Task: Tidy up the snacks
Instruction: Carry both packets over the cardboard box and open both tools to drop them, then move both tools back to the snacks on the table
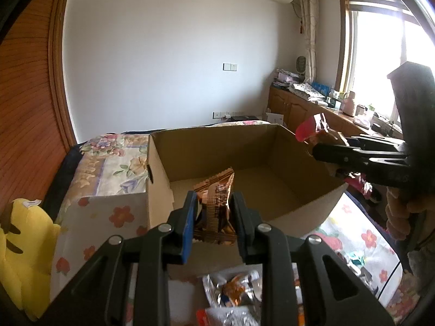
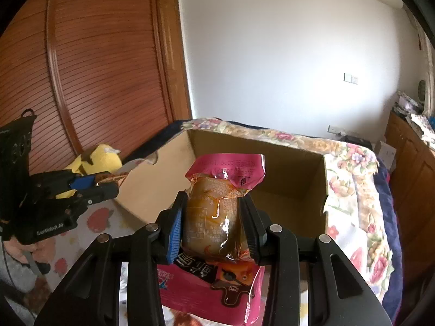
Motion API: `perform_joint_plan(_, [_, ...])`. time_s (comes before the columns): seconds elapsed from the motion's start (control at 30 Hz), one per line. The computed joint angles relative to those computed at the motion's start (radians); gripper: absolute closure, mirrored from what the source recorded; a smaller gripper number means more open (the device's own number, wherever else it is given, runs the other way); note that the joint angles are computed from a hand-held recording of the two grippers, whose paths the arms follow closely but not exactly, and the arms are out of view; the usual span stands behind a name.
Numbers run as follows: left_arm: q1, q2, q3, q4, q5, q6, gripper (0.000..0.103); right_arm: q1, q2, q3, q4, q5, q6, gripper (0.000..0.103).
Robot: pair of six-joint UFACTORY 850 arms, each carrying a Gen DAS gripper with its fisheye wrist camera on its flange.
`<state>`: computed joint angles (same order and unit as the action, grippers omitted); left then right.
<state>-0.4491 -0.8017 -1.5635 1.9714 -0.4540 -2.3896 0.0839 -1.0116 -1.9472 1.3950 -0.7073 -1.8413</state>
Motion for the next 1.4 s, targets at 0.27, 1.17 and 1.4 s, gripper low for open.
perform_joint_plan(0.27, [0.025,-0.081,-0.121,-0.104,0.049,0.114,0.079,0.017,-0.144,-0.218,-0.141,0.04,0.196,0.064])
perform_joint_plan(1.17, [0.021,-0.138,-0.198,-0.37,0.103,0.373,0.07,0.021,-0.211,-0.307,-0.244,0.068,0.331,0.058])
perform_joint_plan(1.4, [-0.016,-0.051,-0.085,-0.211,0.037,0.222,0.069,-0.005,-0.043,-0.059,-0.058,0.043,0.109,0.055])
